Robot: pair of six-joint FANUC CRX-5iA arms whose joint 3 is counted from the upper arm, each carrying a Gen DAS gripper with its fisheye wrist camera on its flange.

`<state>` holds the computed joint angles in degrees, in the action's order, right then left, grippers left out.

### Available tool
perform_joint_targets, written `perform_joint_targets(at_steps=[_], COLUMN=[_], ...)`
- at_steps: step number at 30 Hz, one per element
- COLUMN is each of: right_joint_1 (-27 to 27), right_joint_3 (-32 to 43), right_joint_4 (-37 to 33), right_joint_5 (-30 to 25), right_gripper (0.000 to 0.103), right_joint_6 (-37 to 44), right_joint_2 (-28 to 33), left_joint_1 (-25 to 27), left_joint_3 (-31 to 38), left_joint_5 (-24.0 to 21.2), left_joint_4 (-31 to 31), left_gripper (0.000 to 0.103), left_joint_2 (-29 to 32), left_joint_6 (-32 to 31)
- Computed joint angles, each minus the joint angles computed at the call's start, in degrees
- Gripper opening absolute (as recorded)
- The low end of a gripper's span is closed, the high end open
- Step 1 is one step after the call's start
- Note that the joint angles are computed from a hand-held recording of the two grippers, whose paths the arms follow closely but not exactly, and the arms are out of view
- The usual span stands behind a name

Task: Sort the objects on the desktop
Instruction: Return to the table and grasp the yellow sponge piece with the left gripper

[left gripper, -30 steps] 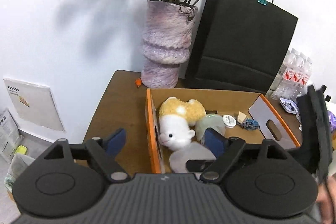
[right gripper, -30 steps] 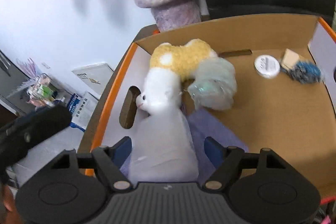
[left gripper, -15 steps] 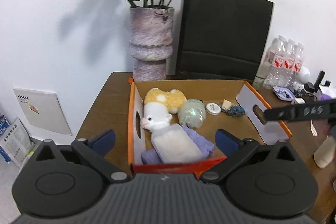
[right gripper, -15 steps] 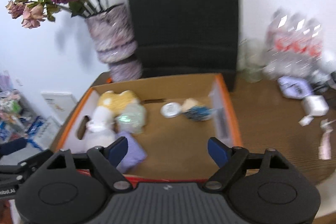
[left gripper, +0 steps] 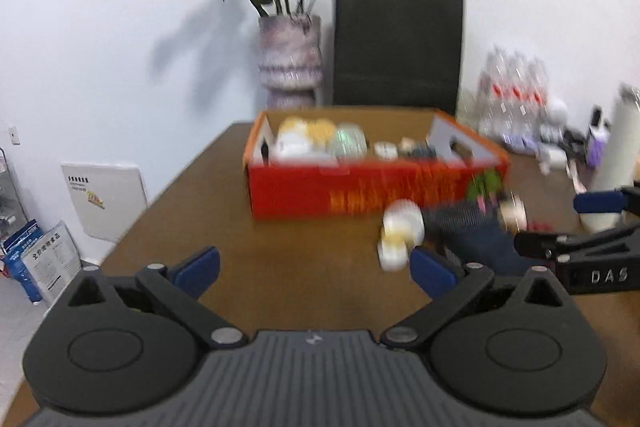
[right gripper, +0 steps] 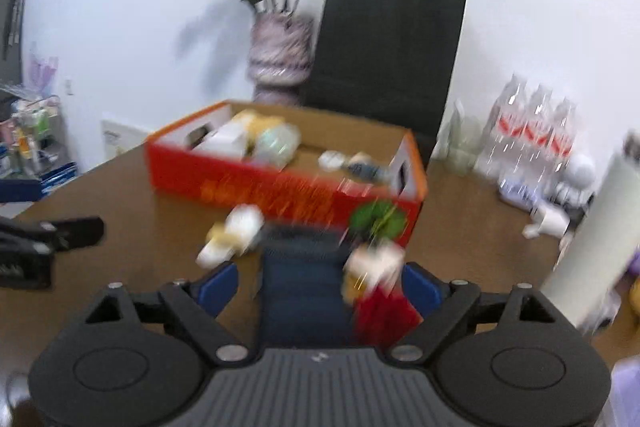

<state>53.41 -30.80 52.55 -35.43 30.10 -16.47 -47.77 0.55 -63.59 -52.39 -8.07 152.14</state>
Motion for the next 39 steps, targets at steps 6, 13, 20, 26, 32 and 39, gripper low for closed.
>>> perform_joint_targets(at_steps=[6,13,20,26,32,39], right_joint_1=[6.7,8.2,7.9,6.6,5.0,3.4], right_joint_3=[-9.0,-13.9,-11.4,-11.8,-12.3,-12.0], right_joint_4=[-2.3,4.9,-1.4,-2.1,1.8,2.7], right_joint_5=[-0.7,-1.1,-2.2,-0.2,0.0,0.1], right_gripper=[0.087,0.086,0.085,0.085,0.084,0.084], right_joint_6=[-8.7,-17.7,-14.7,-15.0,-18.9,-19.2], right_joint_2=[-8.1,-10.9,-8.8,-9.4,-10.1,-9.3], left_joint_1=[-3.2,-2.8,-1.1,2.1,14.6,22.6], left_joint_3=[-5.7,-6.4,-5.8,-5.1,-2.3,-1.2], left_joint_5=[0.5,1.2,1.7,11.0,24.0,28.3], left_joint_4=[4.4,6.6,9.1,6.5,23.5,38.6], left_gripper=[0.103,0.103,0.103,0.103,0.078,0.052], left_joint_2=[-2.6,-2.4,-1.2,-0.9,4.4,10.2], left_joint_6=[2.5,-0.9,-3.2,-5.8,-26.3,-41.1])
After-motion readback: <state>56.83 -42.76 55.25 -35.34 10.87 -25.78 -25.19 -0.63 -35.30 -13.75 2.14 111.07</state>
